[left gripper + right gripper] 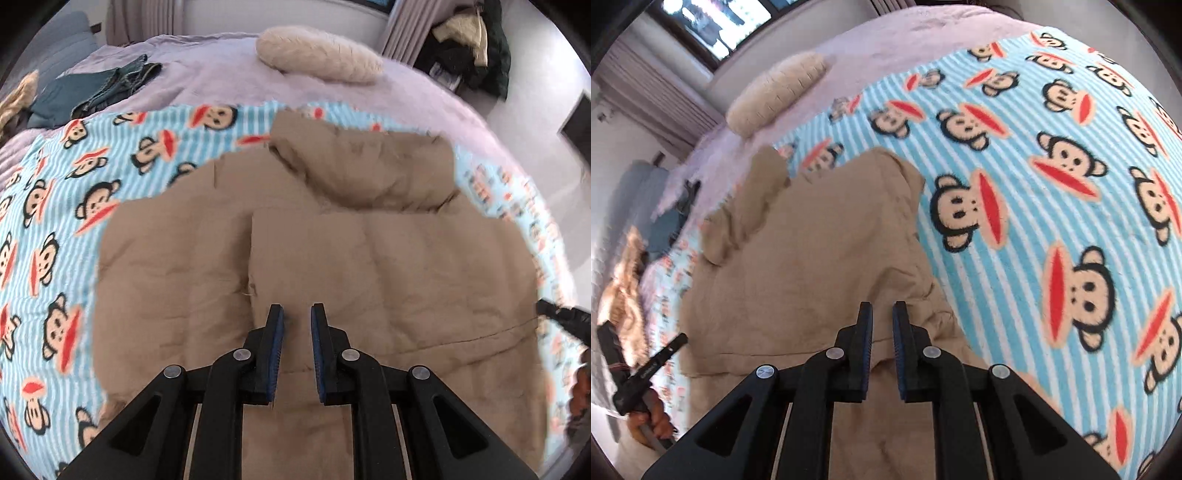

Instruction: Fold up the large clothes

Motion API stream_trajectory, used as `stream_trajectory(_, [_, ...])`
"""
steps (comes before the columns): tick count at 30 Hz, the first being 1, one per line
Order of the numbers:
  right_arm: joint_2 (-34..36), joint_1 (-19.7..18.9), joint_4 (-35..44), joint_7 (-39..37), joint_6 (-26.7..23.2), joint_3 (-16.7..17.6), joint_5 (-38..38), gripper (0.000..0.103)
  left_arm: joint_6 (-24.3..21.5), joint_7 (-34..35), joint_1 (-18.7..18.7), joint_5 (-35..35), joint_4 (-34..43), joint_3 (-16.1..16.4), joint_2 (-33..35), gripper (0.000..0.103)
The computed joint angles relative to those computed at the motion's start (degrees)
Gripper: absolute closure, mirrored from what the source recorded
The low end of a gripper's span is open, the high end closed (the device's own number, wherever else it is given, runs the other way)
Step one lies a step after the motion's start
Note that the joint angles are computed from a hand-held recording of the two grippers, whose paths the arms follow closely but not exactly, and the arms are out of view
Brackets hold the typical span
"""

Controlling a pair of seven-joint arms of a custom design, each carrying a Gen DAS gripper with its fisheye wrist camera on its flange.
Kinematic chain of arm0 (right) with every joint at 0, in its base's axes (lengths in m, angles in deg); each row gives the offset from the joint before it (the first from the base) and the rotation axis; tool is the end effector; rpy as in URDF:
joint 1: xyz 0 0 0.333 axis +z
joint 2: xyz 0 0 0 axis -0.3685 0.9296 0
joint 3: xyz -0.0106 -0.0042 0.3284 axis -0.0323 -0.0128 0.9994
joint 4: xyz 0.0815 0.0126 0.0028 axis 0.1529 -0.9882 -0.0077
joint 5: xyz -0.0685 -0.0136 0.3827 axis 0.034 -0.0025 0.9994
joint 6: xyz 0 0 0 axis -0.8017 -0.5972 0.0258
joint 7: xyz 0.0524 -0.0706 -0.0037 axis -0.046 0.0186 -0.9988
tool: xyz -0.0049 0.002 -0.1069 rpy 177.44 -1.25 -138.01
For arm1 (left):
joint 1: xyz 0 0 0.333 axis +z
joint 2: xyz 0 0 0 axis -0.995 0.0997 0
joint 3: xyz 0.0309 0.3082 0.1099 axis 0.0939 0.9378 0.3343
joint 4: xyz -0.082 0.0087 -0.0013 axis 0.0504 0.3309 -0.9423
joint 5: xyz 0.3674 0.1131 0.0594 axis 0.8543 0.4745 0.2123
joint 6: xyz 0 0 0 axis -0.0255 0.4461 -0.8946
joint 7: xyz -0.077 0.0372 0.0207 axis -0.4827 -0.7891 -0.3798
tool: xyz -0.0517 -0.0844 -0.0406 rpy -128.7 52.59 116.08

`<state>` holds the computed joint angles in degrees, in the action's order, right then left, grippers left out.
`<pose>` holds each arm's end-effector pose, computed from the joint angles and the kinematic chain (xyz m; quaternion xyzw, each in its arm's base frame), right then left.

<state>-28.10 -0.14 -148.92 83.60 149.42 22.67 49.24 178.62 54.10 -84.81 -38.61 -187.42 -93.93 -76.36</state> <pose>0.3366 0.2118 0.4606 -0.4275 0.8703 -0.0845 0.2297 0.5153 -0.0397 0.4274 -0.5544 0.7962 -0.2315 0.0713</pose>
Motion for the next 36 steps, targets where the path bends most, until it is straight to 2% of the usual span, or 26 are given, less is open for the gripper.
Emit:
stream_trajectory(2, [2.0, 0.1, -0.8, -0.9, 1.6, -0.9, 0.5, 0.092, 2.5, -1.5, -0.2, 2.5, -0.7, -0.8, 1.8, 0.086])
stream_trajectory(3, [2.7, -0.1, -1.2, -1.0, 2.7, -1.1, 0.6, 0.095, 3.2, -0.6, -0.4, 1.4, -0.6, -0.8, 2.9, 0.086])
stream_trajectory(6, [3.9, -0.4, -3.1, -1.4, 7.0, -1.8, 1.2, 0.096, 5.3, -0.1, -0.8, 0.8, -0.5, -1.3, 4.5, 0.086])
stream_trajectory(8, [4.1, -0.5, -3.3, -1.6, 7.4, -1.9, 1.6, 0.096, 5.9, -1.2, -0.9, 2.3, -0.4, -1.6, 4.7, 0.086])
stream_trajectory(11, [3.2, 0.3, -2.2, -3.0, 4.7, -2.3, 2.9, 0.096, 4.5, -4.4, -0.6, 5.1, 0.0, -1.5, 4.1, 0.086])
stream_trajectory(13, [2.2, 1.0, -1.7, -4.0, 3.4, -2.6, 3.9, 0.091, 3.5, -6.8, -0.4, 7.1, -0.1, -1.4, 3.0, 0.086])
stream_trajectory(16, [0.0, 1.8, -1.7, -4.5, 1.3, -2.7, 5.8, 0.091, 3.0, -9.4, 0.1, 9.8, -1.4, -1.2, 0.3, 0.086])
stream_trajectory(21, [-4.9, 3.9, -3.4, -3.5, -2.1, -2.7, 9.9, 0.09, -0.4, -12.2, 1.0, 11.9, -4.8, -0.6, -5.8, 0.086])
stream_trajectory(23, [-6.3, 5.0, -3.8, -3.3, -3.8, -2.7, 11.4, 0.085, -1.4, -14.0, 1.4, 13.5, -6.5, -0.8, -8.0, 0.086])
stream_trajectory(25, [-7.7, 6.1, -4.5, -3.2, -4.9, -2.7, 12.8, 0.07, -3.6, -15.7, 1.6, 14.4, -8.2, -0.9, -10.6, 0.086])
stream_trajectory(27, [-9.1, 6.8, -5.2, -3.1, -5.9, -2.4, 13.5, 0.06, -4.7, -16.9, 1.6, 14.9, -9.4, -0.9, -12.4, 0.086])
stream_trajectory(33, [-12.6, 9.4, -6.7, -4.4, -7.4, -3.1, 16.1, 0.05, -7.5, -22.0, 2.1, 18.2, -13.0, -2.1, -17.7, 0.086])
stream_trajectory(34, [-13.0, 9.7, -6.9, -4.7, -7.6, -3.2, 16.5, 0.049, -8.0, -22.8, 2.1, 18.4, -13.5, -2.2, -18.6, 0.071])
stream_trajectory(35, [-13.4, 10.1, -7.0, -5.3, -7.9, -3.5, 17.0, 0.048, -8.5, -23.5, 2.1, 18.7, -13.9, -2.3, -19.4, 0.023])
stream_trajectory(36, [-13.7, 10.4, -7.1, -5.7, -8.0, -3.6, 17.5, 0.048, -8.6, -25.3, 2.4, 19.2, -14.8, -2.7, -21.0, 0.005])
